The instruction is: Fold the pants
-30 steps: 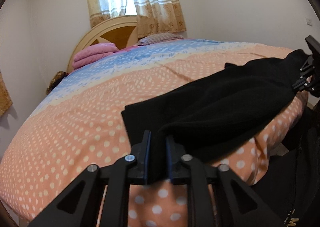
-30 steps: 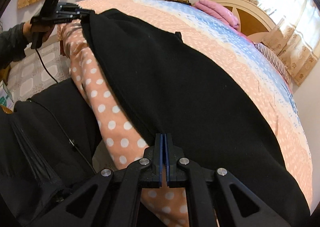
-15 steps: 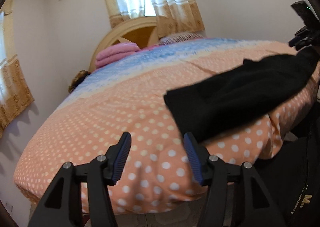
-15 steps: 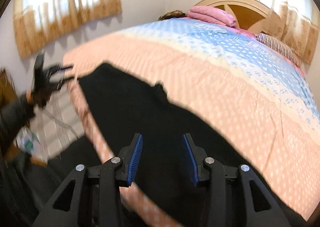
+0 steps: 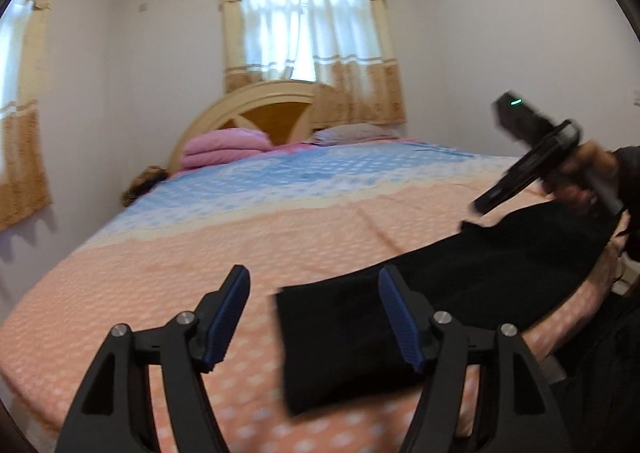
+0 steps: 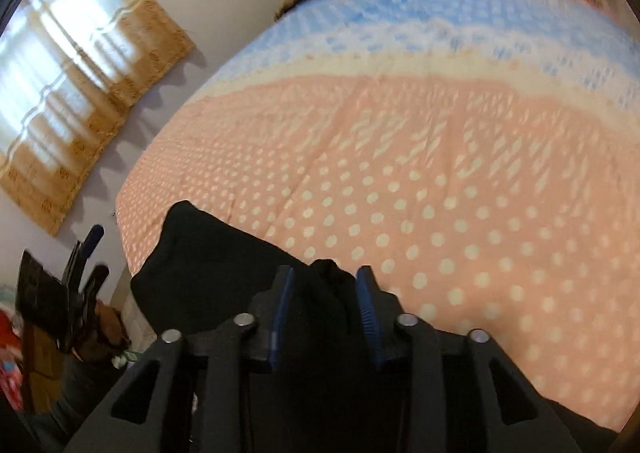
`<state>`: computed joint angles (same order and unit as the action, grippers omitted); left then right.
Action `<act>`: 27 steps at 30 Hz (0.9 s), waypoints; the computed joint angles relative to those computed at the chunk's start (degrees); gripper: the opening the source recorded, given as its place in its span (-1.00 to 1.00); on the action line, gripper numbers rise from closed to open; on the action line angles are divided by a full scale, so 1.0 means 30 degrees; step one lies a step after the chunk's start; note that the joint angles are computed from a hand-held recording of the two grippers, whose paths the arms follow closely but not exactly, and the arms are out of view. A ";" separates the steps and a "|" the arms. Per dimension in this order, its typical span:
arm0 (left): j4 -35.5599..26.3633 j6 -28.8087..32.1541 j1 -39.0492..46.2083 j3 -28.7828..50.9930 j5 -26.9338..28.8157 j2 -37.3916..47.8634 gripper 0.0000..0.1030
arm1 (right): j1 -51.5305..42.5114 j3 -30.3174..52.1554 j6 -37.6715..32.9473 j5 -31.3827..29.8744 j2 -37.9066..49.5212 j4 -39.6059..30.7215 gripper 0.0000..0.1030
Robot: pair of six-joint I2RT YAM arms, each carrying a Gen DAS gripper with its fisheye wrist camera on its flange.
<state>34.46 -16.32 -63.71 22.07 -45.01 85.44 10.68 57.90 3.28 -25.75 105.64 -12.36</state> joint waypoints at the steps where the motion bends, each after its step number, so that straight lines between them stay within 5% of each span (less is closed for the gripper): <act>1: 0.0077 0.0120 0.0231 0.0532 0.0470 0.0778 0.35 | -0.0050 0.0421 0.0195 -0.0441 0.0484 -0.0343 -0.57; 4: 0.0084 0.0174 0.1009 0.1737 0.1683 0.2869 0.35 | -0.0126 0.0949 0.0364 -0.1150 0.1161 -0.0801 -0.89; 9: -0.0749 -0.0679 0.1453 0.2472 0.1922 0.4245 0.36 | 0.0087 0.0109 0.1072 0.0357 -0.0224 0.1000 -0.93; 17: -0.1464 -0.1062 0.1407 0.3222 0.0999 0.6163 0.69 | 0.0159 0.0439 0.0084 0.1574 0.1262 0.1314 -0.91; 21: -0.1616 -0.0891 0.1630 0.2774 0.0811 0.5564 0.83 | 0.0274 -0.1533 -0.0434 0.3141 -0.1286 0.1977 -0.79; 24: -0.1812 -0.0853 0.1599 0.2348 0.0668 0.4604 0.83 | 0.0988 -0.3769 -0.0894 0.3249 -0.4131 0.2728 -0.34; 27: -0.2307 -0.0862 0.1500 0.2156 0.0214 0.3355 0.83 | 0.2388 -0.5139 -0.1108 0.3362 -0.5856 0.3132 -0.27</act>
